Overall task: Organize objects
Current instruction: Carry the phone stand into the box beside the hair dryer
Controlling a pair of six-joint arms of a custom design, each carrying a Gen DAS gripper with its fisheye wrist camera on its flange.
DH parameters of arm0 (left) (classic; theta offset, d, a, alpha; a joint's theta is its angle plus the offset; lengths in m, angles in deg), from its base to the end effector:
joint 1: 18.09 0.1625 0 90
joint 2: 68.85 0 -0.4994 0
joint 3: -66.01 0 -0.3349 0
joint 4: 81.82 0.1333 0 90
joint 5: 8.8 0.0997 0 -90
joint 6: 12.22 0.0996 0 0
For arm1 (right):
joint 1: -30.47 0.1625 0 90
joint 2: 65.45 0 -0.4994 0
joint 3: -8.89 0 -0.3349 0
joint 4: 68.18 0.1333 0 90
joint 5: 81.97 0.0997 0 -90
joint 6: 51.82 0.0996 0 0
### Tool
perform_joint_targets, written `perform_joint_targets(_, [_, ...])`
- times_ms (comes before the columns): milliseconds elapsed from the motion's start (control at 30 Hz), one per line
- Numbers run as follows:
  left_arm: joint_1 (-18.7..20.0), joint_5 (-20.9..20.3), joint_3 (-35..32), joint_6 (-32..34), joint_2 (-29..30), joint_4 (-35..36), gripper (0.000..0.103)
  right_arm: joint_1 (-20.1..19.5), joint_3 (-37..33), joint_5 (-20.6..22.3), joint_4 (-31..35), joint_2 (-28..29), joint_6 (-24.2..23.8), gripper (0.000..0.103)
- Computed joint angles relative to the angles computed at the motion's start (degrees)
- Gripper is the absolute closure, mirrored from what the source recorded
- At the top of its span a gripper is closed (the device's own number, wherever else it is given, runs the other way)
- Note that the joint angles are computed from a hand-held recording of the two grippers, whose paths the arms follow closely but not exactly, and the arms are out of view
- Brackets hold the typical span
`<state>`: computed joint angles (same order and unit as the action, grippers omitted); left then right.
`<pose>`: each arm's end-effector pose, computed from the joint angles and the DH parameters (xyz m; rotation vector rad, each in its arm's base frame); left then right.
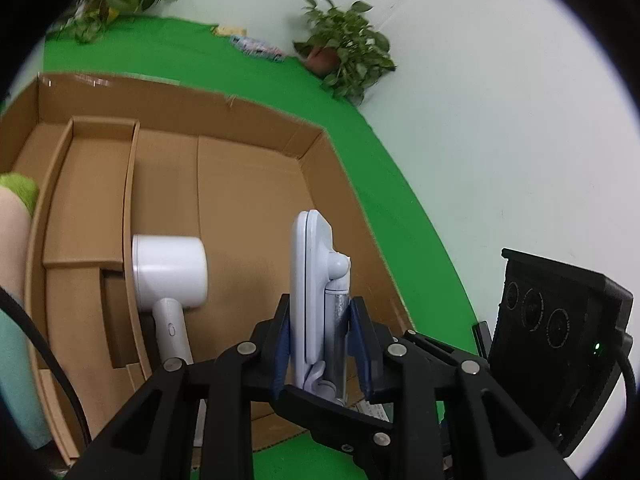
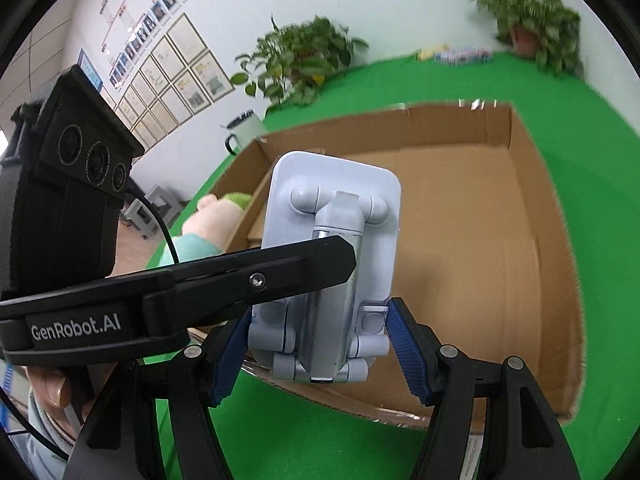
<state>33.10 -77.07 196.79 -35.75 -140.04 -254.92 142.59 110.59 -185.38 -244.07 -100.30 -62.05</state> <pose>-0.1550 -0.4642 0.3013 0.2726 2.9099 -0.8101 0.3534 -0.5767 0.0809 0.7528 -2.8008 0.5190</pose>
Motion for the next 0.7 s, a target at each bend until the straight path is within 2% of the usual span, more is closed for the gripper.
perform_joint_targets(200, [3.7,-3.1,-1.0,-2.4,2.8,1.1,0.077,-2.6,-3.4,-0.7,6.1,1.8,1.6,0.039])
perform_joint_targets(300, [4.1,-3.0,-0.9,-3.2,3.6,2.1,0.077,-3.4,-4.7,-1.8,8.6,2.7,2.9,0.040])
perform_joint_targets(400, [3.8,-1.7,-1.3,-3.5,4.2,4.0,0.076,-3.6,-5.1,-2.1,10.5,3.2,4.3,0.040])
perform_joint_targets(567, [0.7,3.9,-1.4,-3.8,3.3,9.0,0.076,-2.5,-5.3,-6.5,11.4,4.2,4.7,0.040])
perform_joint_targets(700, [-0.6,5.8,-0.5,-4.1,1.1,10.3,0.076,-2.0,-6.4,-8.6,13.6,4.9,5.4,0.040])
